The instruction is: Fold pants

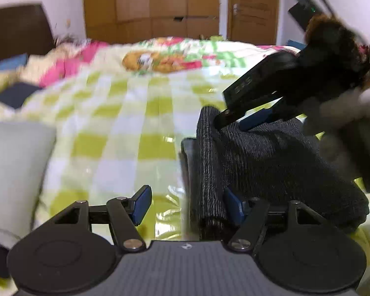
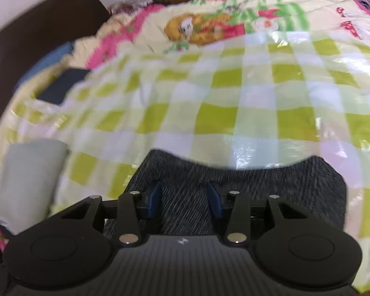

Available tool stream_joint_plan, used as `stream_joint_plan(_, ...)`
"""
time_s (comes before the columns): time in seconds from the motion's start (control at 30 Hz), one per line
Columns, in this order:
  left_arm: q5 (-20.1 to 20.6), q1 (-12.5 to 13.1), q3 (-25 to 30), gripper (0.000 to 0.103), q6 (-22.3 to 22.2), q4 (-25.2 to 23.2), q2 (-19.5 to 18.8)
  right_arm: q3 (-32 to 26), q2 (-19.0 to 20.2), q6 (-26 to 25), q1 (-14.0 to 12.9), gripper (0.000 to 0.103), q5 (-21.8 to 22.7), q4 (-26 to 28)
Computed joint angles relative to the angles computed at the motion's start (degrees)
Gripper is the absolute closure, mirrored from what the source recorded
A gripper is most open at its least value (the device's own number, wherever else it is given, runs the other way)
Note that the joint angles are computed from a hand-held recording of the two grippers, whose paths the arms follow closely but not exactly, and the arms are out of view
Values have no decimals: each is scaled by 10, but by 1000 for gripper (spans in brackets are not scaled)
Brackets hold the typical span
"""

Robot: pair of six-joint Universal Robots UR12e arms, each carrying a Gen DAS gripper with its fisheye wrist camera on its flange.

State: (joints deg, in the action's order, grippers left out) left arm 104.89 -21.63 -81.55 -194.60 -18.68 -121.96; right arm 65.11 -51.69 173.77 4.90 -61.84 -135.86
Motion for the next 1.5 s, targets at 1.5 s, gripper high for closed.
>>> stream_joint_plan(1.5, 77, -60, 21, 24, 13, -133, 22, 288, -183, -16, -56, 55, 47, -164)
